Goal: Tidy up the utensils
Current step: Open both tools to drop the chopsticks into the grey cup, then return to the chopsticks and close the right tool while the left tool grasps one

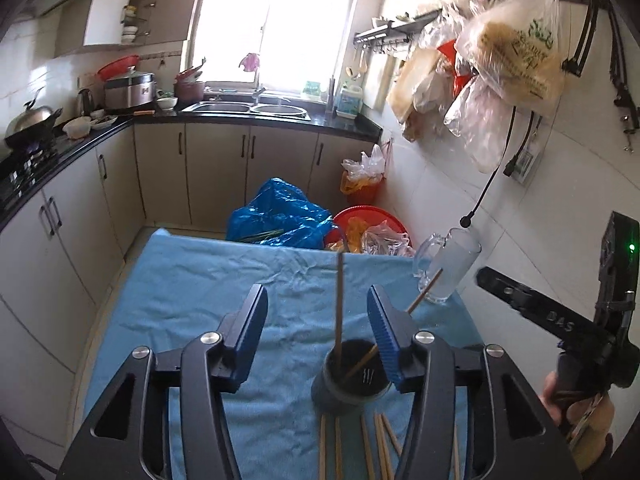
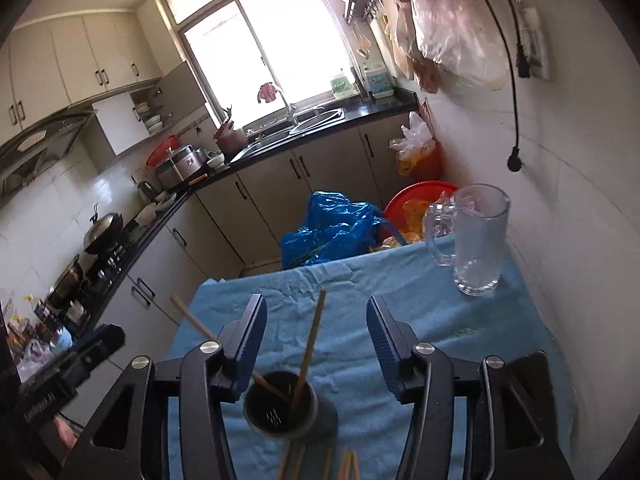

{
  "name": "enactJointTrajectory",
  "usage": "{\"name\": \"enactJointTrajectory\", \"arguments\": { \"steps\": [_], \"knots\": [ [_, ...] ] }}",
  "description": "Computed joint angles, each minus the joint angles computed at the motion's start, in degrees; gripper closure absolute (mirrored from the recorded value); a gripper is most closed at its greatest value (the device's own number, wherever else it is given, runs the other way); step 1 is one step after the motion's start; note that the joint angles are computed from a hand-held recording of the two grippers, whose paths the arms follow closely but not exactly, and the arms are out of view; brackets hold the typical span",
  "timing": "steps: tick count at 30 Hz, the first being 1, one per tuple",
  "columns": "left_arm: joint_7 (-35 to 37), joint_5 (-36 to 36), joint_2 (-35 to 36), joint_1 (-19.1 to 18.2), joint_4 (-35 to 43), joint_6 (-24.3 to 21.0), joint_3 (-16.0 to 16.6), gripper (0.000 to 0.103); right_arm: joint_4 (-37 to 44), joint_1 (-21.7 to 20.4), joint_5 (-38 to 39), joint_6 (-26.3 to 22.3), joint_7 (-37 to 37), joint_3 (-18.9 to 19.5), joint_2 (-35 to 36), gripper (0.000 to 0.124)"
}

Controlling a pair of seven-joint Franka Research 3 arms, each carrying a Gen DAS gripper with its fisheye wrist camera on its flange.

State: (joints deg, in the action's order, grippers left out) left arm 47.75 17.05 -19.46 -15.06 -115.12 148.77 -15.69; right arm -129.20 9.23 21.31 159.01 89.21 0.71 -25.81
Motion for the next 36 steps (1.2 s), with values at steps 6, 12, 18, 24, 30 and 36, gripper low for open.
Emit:
{"name": "enactJointTrajectory", "arguments": {
  "steps": [6,12,18,24,30,36],
  "knots": [
    [0.9,-3.4,-7.6,-2.8,-11.9,-1.6,1.1,0.049,-8.4,-1.2,-3.8,-8.9,-2.4,0.7,-8.5,0.055],
    [2.8,-7.8,-5.4,-6.1,-18.0,-4.7,0.9,0.057,-16.6,-0.7,-5.2,-16.6,-4.7,0.9,-10.3,0.075],
    [6.3,-7.2,0.6,-7.8,-17.3,-6.9,-0.9,0.075,-20.4,-0.9,-6.4,-17.1,-5.8,2.1,-9.2,0.088],
    [4.2,-2.3,4.6,-7.1,-15.0,-8.8,-2.9,0.09,-23.0,-1.8,-10.8,-14.3,-3.9,4.8,-8.9,0.092],
    [4.5,-5.3,2.4,-7.9,-17.0,-11.0,-1.2,0.103,-22.9,-2.0,-11.7,-15.8,-0.9,3.7,-9.5,0.115],
    [9.8,-12.0,0.1,-9.0,-18.8,-7.7,1.8,0.103,-23.0,-1.3,-8.2,-16.7,-2.2,1.1,-9.9,0.114]
  ]
}}
